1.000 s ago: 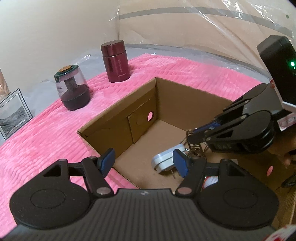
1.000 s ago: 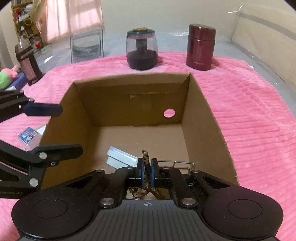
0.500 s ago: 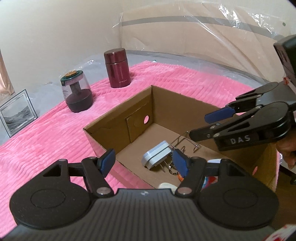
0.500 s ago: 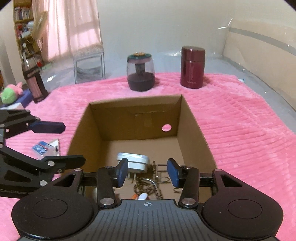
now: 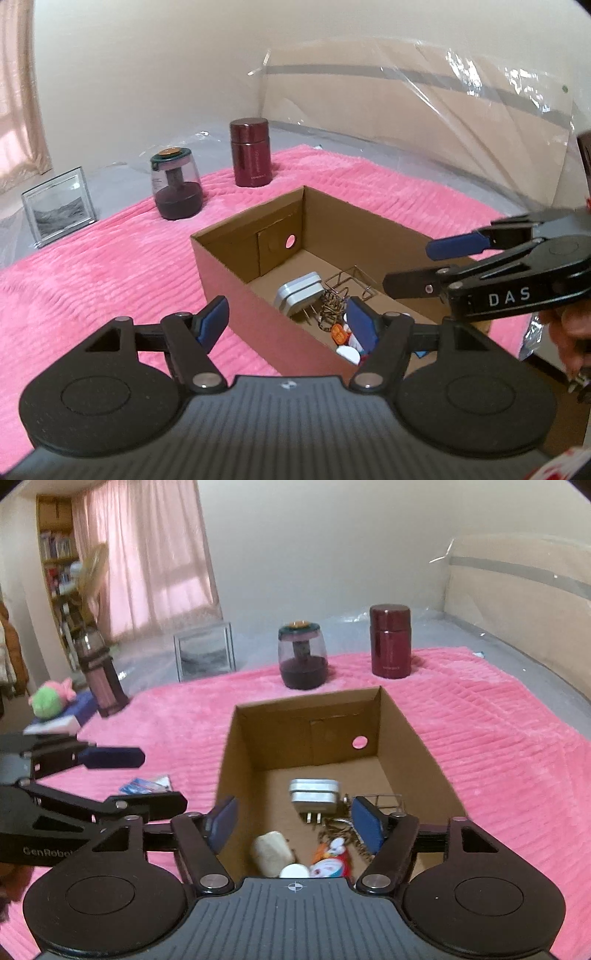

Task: Organize rigid objects
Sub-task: 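Withdraw both tools from the box toward the clear packet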

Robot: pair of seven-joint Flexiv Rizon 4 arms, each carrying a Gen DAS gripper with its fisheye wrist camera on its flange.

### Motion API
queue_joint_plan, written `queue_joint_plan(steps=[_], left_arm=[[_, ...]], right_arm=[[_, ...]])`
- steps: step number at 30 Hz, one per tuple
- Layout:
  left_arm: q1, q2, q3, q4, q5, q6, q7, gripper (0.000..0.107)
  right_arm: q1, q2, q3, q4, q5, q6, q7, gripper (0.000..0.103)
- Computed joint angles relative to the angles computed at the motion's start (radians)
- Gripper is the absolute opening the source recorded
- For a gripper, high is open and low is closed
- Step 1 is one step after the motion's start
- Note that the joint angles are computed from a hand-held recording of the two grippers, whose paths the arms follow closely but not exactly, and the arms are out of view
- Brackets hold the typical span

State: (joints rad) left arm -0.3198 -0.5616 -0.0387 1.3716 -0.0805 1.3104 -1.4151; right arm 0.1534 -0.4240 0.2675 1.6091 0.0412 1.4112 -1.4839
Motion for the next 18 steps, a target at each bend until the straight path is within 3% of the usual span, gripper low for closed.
queue_joint_plan(steps=[7, 14, 18], left_arm=[[-0.014, 0.108, 0.045, 0.186, 0.016, 0.103, -0.098, 0.072], [-0.040, 0.192, 0.140, 0.307, 0.099, 0.106, -0.254, 0.073], [-0.023, 0.241, 0.153, 0.377, 0.145, 0.112, -0.334, 0.074]], right_arm=[[0.047, 0.074, -0.022, 0.134, -0.006, 0.122, 0.092, 0.074], [0.111, 0.122, -0.065, 0.238, -0.085, 0.225, 0.197, 0.078], [0.155, 0.131, -0.102, 0.284, -0.146, 0.284, 0.251, 0.079]])
